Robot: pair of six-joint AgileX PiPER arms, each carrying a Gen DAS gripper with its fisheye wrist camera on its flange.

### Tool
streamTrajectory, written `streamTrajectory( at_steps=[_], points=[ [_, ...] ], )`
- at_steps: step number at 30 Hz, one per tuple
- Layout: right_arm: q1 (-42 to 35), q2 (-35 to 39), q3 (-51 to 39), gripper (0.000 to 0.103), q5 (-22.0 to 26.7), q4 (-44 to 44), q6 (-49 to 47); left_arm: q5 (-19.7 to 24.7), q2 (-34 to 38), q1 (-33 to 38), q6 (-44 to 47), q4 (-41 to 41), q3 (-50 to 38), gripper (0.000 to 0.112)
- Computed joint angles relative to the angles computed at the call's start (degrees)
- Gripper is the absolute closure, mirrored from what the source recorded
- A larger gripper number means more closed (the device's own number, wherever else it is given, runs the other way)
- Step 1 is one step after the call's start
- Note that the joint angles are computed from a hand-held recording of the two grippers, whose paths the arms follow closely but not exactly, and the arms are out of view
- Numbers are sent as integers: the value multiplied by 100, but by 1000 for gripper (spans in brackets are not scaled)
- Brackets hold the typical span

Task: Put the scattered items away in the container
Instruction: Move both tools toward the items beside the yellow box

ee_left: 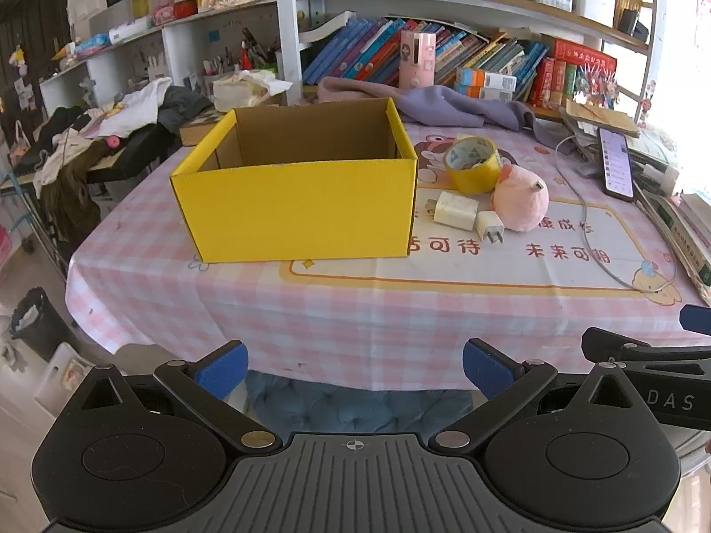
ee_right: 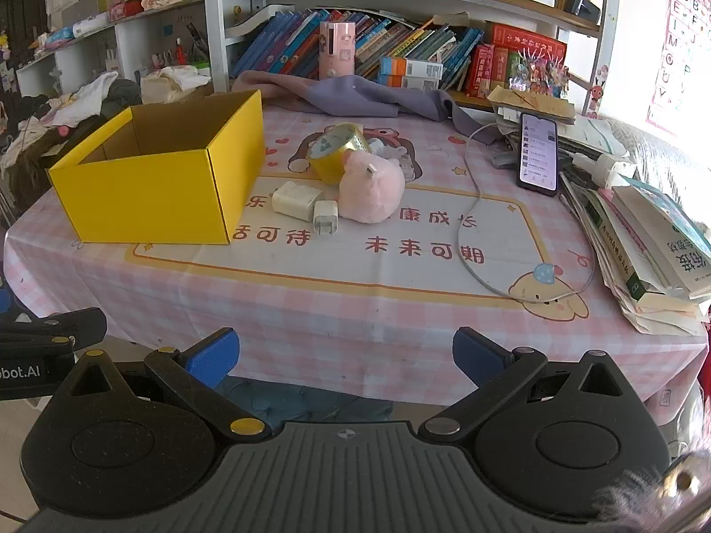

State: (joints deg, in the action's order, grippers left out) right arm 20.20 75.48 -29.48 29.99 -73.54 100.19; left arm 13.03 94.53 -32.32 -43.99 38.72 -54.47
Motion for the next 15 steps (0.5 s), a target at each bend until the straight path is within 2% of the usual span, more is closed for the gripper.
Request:
streamTrajectory(
  at_steps=[9,15],
  points=[
    [-41,-54,17,0,-33,44,-92,16,37,36,99,-132,-26,9],
    [101,254,-118,0,17,-153,253,27,63,139,494,-492,-45,9]
  ],
)
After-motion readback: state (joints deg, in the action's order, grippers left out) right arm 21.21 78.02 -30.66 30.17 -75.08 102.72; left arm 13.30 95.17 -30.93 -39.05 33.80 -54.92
